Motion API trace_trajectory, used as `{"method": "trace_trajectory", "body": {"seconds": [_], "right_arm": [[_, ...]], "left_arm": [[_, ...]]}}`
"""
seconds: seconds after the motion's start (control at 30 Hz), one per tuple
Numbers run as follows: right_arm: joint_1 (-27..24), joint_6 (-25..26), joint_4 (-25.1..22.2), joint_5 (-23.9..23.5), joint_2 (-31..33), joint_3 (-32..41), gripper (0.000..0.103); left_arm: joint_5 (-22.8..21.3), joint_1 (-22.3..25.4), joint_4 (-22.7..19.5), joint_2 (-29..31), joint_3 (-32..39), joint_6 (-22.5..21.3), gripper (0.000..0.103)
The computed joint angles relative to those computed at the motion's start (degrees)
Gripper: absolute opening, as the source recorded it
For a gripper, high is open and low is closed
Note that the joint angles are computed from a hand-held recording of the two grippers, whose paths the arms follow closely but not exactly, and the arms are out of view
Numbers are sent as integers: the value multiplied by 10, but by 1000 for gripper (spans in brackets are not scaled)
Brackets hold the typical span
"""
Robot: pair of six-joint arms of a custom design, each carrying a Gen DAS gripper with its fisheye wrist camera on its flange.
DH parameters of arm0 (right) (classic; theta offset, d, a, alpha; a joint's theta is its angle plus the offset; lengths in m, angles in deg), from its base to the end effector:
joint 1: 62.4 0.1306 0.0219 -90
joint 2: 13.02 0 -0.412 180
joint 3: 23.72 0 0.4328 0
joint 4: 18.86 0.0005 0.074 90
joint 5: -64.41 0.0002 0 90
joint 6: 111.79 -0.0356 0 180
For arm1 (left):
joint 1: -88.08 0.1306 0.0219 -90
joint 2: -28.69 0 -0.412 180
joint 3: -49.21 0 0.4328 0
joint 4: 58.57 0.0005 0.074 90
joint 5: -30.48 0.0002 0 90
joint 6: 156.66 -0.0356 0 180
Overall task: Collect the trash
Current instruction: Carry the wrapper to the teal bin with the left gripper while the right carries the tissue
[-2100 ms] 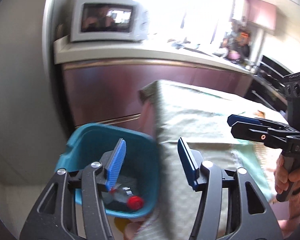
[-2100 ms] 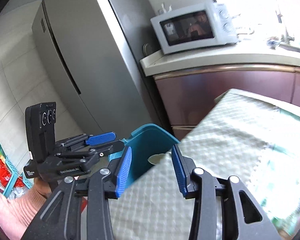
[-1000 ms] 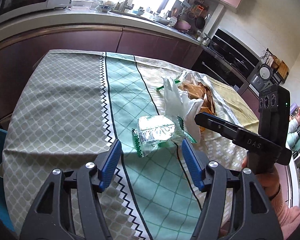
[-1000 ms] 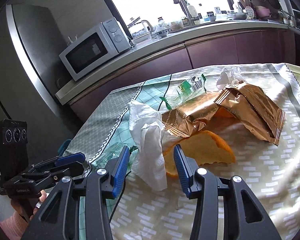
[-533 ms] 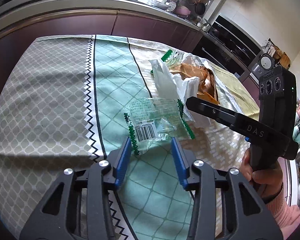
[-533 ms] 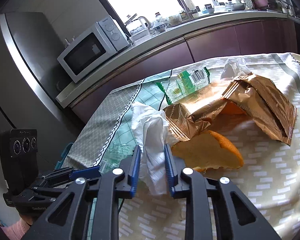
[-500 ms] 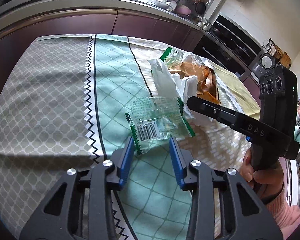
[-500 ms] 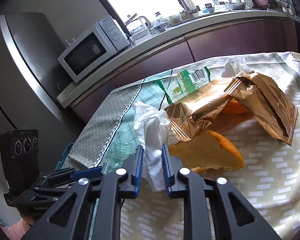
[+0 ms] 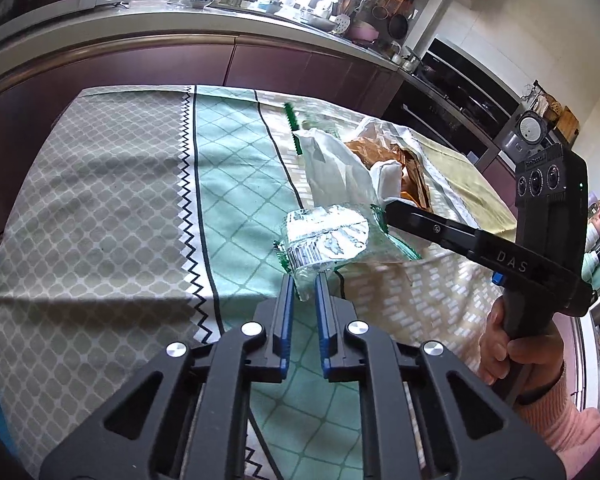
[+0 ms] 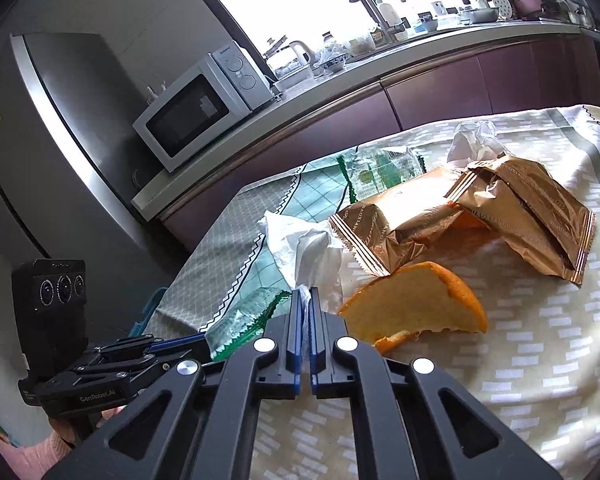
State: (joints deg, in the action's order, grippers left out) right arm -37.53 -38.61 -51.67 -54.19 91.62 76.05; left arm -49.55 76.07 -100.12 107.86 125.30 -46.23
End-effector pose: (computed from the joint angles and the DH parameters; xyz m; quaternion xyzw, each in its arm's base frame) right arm 0.5741 0.2844 0.4280 -0.1697 0.8600 0.3592 0.3204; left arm 0.4428 -0.1010 0.4352 -0.0341 0.9191 -0.1843 0.3465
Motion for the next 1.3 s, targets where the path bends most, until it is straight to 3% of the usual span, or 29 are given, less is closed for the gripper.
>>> {"method": "trace_trajectory", "body": {"seconds": [0.67,1.17,1.3], "right_arm": [[10,8,29,-50,-37,-19,2],[75,57,3,-99,-15,43,2],[89,69,-14,-73,-9,58,4]], "left_arm": [[-7,53,-8,-123,-68,-17,10],[-3,226,-72,-244,-109,-47,10],[19,273,-85,-263,-120,-58,10]]}}
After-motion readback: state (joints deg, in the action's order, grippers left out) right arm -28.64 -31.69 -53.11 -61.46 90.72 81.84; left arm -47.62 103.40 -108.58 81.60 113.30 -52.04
